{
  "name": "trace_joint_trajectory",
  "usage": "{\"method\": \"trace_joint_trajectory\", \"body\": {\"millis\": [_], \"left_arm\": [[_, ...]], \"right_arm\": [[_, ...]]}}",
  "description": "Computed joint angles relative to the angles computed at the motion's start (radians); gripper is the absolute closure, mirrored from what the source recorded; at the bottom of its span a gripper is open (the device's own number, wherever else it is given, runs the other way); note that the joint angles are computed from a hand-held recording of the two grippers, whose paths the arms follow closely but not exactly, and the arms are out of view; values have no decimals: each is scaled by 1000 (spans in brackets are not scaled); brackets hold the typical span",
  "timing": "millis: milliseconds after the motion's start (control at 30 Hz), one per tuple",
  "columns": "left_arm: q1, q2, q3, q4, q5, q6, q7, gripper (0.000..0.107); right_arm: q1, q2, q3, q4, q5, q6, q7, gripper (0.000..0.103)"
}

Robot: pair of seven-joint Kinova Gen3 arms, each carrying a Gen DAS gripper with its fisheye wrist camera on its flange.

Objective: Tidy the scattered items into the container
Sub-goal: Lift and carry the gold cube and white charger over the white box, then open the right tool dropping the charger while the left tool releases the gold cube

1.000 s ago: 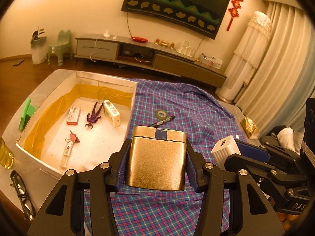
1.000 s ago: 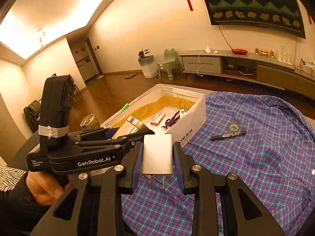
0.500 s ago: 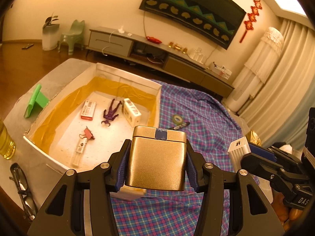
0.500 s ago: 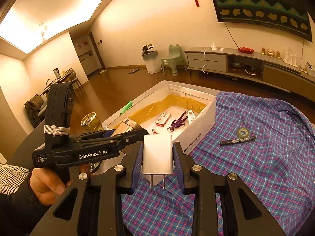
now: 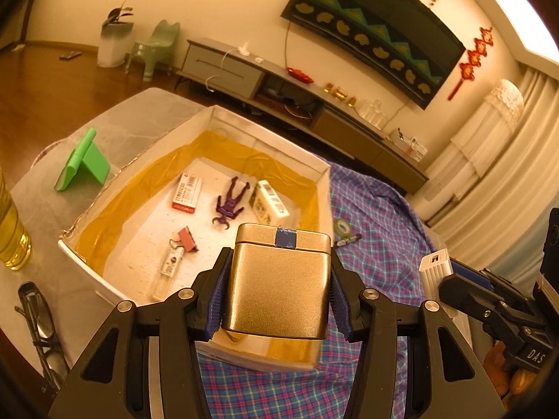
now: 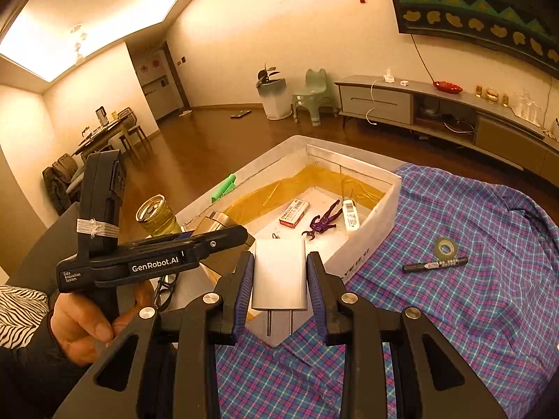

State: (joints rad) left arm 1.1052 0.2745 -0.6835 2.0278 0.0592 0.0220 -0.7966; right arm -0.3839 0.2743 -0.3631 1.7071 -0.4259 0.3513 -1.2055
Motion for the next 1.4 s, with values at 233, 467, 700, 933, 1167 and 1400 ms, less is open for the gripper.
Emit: {"method": "trace_joint_trajectory", "body": {"millis": [233, 467, 700, 933, 1167, 1400], "left_arm": [[-200, 11, 201, -15, 23, -14, -48, 55], [-378, 49, 392, -56, 45, -12, -91, 55], [-463, 86, 480, -80, 68, -18, -121, 55], [-453, 113, 471, -101, 66, 2, -135, 55], [-472, 134, 497, -131, 39, 42, -133, 55], [-476, 149, 501, -156, -11, 86, -91, 55]], "right_arm": [[-63, 53, 45, -73, 76, 29, -67, 71], [-101, 115, 77, -156, 148, 66, -130, 71], [-114, 183, 93, -242, 195, 108, -172, 71], [-125, 260, 110, -343, 219, 159, -200, 71], [-145, 328, 131, -439, 247, 219, -227, 71], [-177, 383, 162, -515, 287, 272, -254, 71]]}}
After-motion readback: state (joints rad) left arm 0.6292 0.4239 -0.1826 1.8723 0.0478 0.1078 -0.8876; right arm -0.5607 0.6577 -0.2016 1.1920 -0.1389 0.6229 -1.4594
